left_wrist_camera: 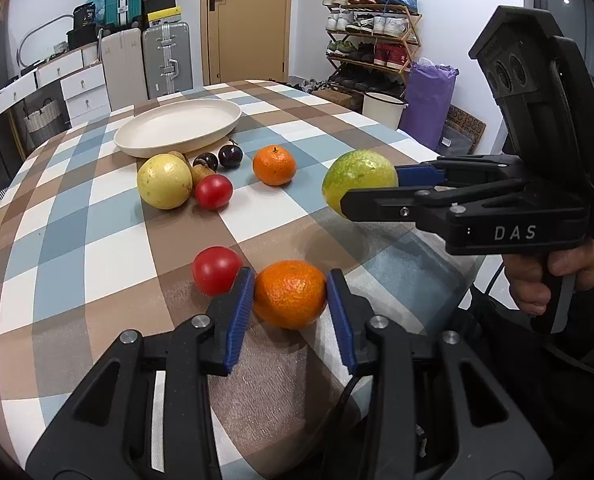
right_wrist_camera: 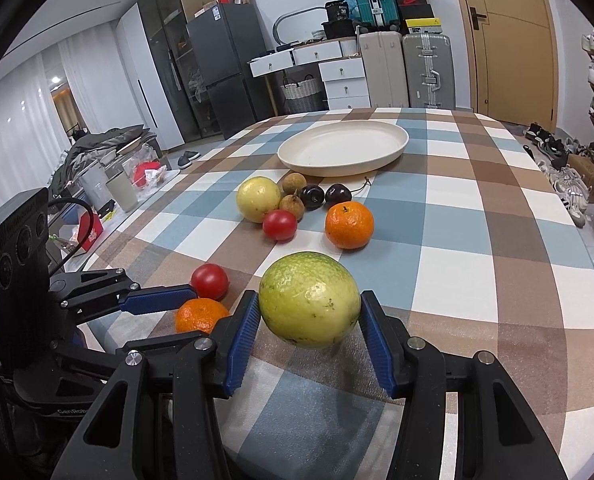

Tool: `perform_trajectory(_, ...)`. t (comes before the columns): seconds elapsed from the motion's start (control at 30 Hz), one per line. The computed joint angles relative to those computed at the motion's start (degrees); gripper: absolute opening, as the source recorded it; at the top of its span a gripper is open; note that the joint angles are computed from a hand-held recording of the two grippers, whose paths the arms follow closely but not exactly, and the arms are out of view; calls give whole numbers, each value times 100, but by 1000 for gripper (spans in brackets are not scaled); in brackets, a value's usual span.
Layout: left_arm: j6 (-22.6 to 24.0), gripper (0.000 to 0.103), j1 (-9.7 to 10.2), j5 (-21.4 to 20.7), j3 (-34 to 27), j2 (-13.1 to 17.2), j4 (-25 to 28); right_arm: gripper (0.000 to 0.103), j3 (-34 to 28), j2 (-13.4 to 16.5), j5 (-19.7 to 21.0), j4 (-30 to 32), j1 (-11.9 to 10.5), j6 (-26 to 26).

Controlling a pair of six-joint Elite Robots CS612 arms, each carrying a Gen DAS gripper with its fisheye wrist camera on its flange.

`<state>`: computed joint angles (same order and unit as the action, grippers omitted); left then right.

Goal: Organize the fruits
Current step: 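Grasp an orange with the left gripper while the right gripper holds the pomelo, then lift and carry the pomelo and orange over the white plate with both grippers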

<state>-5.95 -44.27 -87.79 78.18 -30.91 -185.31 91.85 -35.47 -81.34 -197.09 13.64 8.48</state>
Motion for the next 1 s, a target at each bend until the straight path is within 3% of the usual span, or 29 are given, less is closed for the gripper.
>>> perform_trajectory(0.2, -9, 39, -6, -29, -67, 18, 336, 51, 8, -5, -9, -23, 0, 9)
perform_trajectory(0.47, -153, 37, 39, -149, -42, 25, -2, 51, 7, -3, -7, -55, -18, 42)
perform_trajectory(0.77, -621, 37, 124, 209, -113, 1, -360, 51, -69, -13, 13, -65, -32, -21)
perform_trajectory(1.0, -937, 37, 238, 506, -322, 33, -353, 51, -263, 5, 32, -32, -61, -77)
